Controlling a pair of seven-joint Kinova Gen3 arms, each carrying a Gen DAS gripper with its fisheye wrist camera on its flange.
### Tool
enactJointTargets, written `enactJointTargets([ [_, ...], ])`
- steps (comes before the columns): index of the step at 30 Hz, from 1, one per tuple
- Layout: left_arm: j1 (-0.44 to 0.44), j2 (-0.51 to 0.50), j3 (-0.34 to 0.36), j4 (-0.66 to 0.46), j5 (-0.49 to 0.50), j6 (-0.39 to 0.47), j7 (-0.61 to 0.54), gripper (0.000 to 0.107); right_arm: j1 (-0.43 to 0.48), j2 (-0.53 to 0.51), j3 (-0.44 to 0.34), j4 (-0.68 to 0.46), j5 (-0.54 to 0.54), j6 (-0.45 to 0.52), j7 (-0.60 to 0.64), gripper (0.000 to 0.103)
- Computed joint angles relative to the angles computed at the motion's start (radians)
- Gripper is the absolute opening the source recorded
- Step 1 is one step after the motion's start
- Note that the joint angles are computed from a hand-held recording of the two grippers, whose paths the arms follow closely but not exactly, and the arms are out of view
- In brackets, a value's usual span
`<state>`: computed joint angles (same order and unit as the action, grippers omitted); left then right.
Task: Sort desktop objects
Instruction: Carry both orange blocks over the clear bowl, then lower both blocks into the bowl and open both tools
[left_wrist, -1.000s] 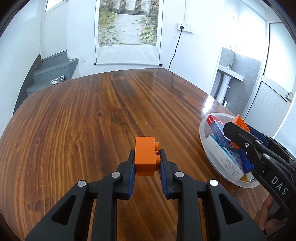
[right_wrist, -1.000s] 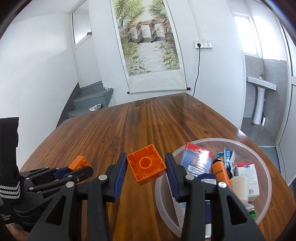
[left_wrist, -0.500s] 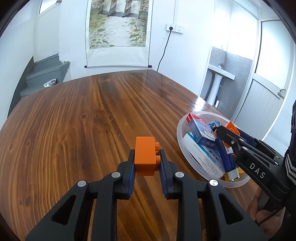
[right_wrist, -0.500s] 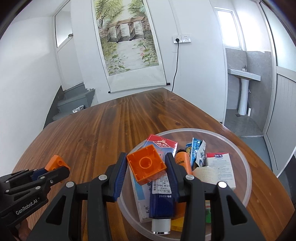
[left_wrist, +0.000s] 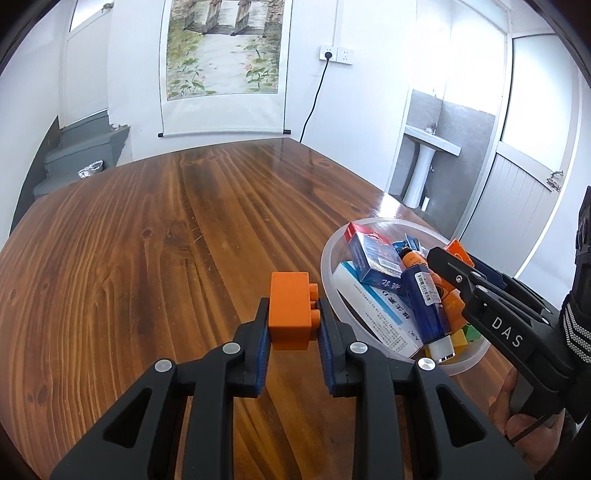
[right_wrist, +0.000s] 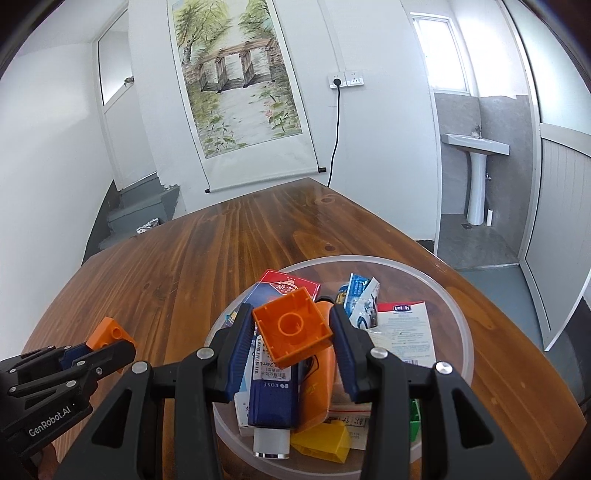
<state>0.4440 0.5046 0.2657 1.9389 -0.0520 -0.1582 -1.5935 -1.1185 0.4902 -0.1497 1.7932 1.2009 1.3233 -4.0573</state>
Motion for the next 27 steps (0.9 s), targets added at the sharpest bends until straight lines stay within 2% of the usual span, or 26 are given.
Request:
enactJointTargets([
  [2, 0.012, -0.001, -0.007, 0.003, 0.007, -0.007, 0.003, 0.025, -0.003, -0.003, 0.000, 0.008, 0.004, 0.002, -0.007, 0.046],
  [5, -0.005, 0.004, 0.018, 0.006, -0.004, -0.013, 0.010, 0.025, -0.006, -0.006, -0.003, 0.021, 0.010, 0.011, -0.015, 0.046],
  [13, 0.027, 0.007, 0.010, 0.003, -0.012, -0.026, 0.004, 0.025, -0.006, -0.019, -0.016, 0.056, 0.026, 0.020, -0.060, 0.046],
  [15, 0.023, 0.012, 0.021, -0.010, -0.016, -0.009, 0.007, 0.025, -0.006, -0.021, -0.019, 0.062, 0.027, 0.027, -0.067, 0.046],
  [19, -0.022, 0.031, 0.090, -0.039, -0.041, 0.036, 0.013, 0.025, -0.004, -0.031, -0.027, 0.084, 0.017, 0.041, -0.094, 0.046],
  [25, 0.040, 0.041, 0.061, -0.076, -0.034, 0.065, -0.010, 0.025, 0.005, -0.057, -0.045, 0.140, -0.004, 0.050, -0.156, 0.046],
  [27, 0.043, 0.050, 0.071, -0.093, -0.033, 0.080, -0.018, 0.025, 0.009, -0.066, -0.052, 0.156, -0.006, 0.049, -0.173, 0.046],
])
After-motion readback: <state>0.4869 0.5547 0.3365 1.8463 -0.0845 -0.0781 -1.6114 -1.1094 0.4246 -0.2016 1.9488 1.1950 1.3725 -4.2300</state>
